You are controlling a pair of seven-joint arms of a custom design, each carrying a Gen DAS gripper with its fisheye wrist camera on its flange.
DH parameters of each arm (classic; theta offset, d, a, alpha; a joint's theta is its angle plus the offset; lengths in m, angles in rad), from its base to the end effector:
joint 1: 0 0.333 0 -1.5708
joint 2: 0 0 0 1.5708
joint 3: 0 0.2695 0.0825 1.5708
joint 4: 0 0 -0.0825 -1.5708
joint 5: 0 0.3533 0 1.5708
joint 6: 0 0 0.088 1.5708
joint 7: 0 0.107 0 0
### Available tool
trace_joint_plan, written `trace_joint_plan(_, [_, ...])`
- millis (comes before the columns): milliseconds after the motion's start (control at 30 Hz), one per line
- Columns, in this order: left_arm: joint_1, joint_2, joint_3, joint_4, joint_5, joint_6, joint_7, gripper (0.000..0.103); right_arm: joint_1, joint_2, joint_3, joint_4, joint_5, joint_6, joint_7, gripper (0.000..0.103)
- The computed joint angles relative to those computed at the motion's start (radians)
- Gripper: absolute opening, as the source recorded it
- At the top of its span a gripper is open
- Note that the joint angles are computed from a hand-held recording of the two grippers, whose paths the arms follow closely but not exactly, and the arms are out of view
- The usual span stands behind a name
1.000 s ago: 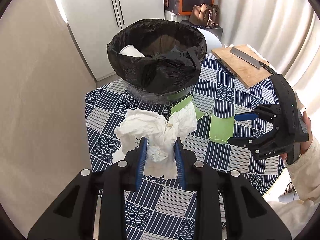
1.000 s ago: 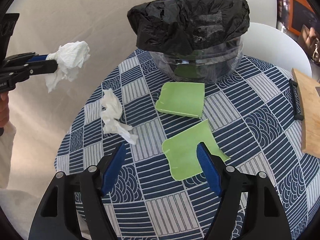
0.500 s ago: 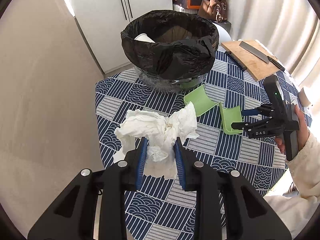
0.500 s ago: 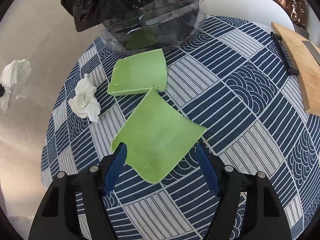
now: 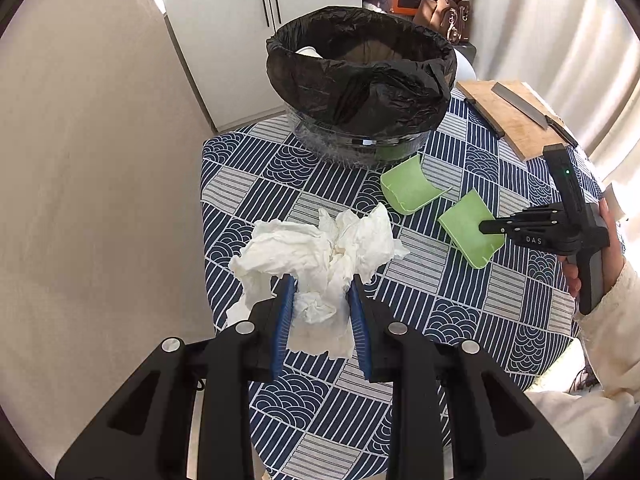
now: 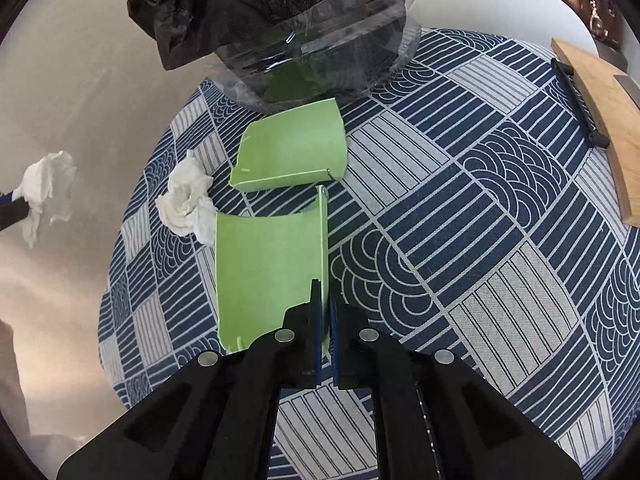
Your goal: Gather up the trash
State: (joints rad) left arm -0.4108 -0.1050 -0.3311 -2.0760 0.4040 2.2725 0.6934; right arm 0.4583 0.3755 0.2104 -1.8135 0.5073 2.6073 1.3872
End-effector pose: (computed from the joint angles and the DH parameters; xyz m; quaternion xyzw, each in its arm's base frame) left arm 0.3938 -0.3528 0.4711 -0.6573 0.7160 -0.1469 0.1837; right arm 0.5100 0.3760 0.3556 -0.8079 0.5154 0.0730 0.2763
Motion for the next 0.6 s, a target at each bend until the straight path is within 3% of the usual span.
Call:
trace_joint_plan(333, [0.01,0.035,0.013,0.011,0.017,0.135,0.054,0.027,0.028,-0.163,-0.073,-0.084,-0.221,0.012,0.114,0.003])
trace_joint_plan(600, [0.03,0.067,0.035,0.027,-0.029,0.252,0.162,0.027,0.013,-0.283,-0.089,-0.134,-0.39,0.024,0.242,0.003])
